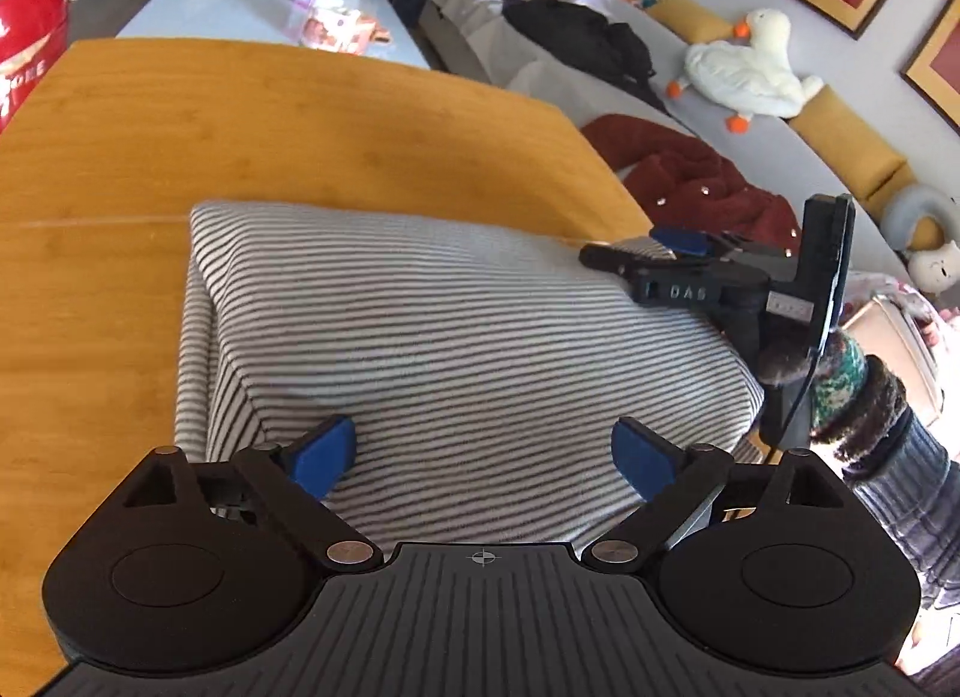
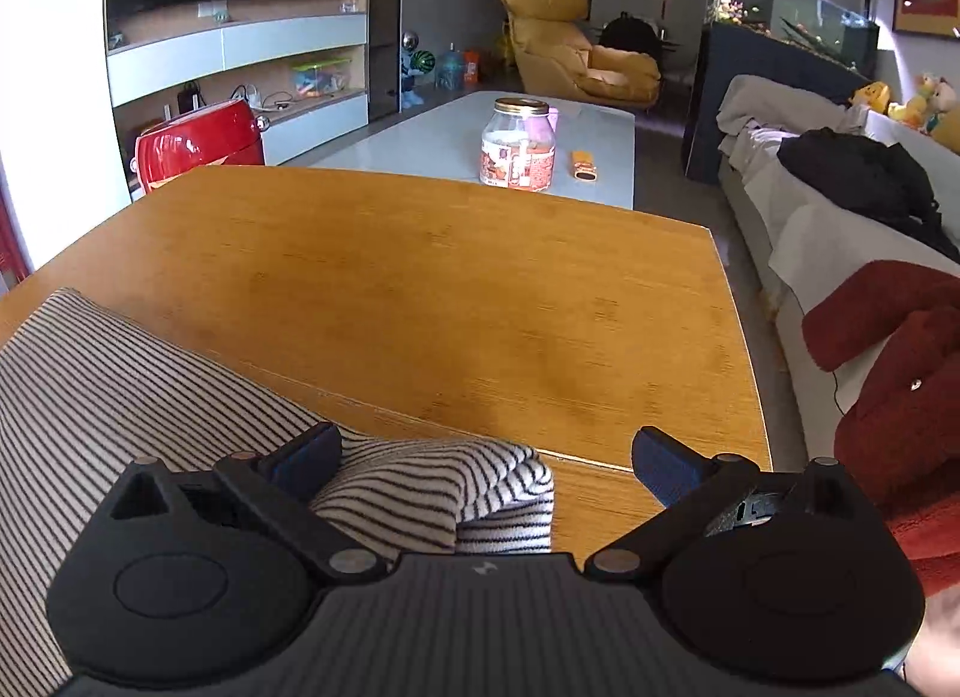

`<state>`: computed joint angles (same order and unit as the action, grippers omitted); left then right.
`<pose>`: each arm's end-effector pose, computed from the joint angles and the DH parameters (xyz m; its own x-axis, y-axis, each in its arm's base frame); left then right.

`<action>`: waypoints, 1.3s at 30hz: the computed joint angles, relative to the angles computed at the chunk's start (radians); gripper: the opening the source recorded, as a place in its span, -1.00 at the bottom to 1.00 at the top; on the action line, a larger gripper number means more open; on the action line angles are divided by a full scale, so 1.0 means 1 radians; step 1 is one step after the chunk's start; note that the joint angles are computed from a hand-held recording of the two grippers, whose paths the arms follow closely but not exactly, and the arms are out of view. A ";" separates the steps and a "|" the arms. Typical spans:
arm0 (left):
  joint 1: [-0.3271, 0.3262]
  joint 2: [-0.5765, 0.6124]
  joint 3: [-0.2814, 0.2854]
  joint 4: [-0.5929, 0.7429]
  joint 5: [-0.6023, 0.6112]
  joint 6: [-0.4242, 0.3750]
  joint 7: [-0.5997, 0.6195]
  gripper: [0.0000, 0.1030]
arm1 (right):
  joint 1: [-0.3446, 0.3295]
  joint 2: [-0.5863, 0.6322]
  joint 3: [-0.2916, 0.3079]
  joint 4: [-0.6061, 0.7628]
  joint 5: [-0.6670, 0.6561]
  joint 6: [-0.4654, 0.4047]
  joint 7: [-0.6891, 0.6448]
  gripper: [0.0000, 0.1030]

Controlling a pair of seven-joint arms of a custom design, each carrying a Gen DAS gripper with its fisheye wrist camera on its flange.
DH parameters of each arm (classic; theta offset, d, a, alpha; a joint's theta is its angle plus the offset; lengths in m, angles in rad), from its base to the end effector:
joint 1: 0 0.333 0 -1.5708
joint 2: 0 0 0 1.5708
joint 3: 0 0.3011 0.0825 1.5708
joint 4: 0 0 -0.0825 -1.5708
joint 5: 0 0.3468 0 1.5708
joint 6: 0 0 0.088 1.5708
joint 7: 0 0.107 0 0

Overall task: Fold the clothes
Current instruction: 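Fold the gripped edge over the shirt and open both grippers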

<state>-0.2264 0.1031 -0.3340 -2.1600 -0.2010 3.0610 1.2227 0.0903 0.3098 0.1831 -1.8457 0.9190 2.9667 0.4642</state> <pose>0.4930 -0.2847 0.4558 -0.1472 -0.8983 0.4140 -0.7936 -0.1425 -0.5915 0.6218 0.1064 0.4397 0.4747 -0.8801 0.0098 -0.5413 -0.3008 -0.7852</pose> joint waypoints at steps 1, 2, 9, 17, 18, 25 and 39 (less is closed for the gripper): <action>-0.025 0.018 0.039 0.025 0.085 -0.012 -0.058 0.91 | -0.006 -0.005 -0.001 -0.005 0.013 -0.010 0.015 1.00; -0.045 0.041 0.069 0.053 0.160 -0.020 -0.103 0.93 | -0.010 -0.010 -0.005 -0.011 0.025 -0.020 0.031 1.00; -0.204 0.260 0.309 0.346 0.682 -0.068 -0.367 1.00 | -0.013 -0.101 0.009 -0.131 0.210 0.051 -0.087 1.00; -0.253 0.379 0.388 0.563 0.862 -0.175 -0.581 1.00 | 0.047 -0.155 -0.029 -0.158 0.426 0.040 -0.298 1.00; -0.260 0.357 0.392 0.545 0.889 -0.195 -0.613 1.00 | 0.050 -0.155 -0.043 -0.149 0.421 0.017 -0.277 1.00; -0.093 0.121 0.199 0.218 0.637 -0.145 -0.606 1.00 | 0.048 -0.176 -0.094 -0.145 0.450 -0.142 -0.262 1.00; -0.238 0.147 0.345 0.239 1.367 -0.212 -1.230 1.00 | 0.098 -0.096 -0.066 -0.115 0.246 -0.022 0.020 1.00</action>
<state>-0.4648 0.2501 0.0112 -1.9206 1.1661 2.8490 -0.0071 0.1882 0.2139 0.1172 -1.9602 1.1646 2.9449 0.4843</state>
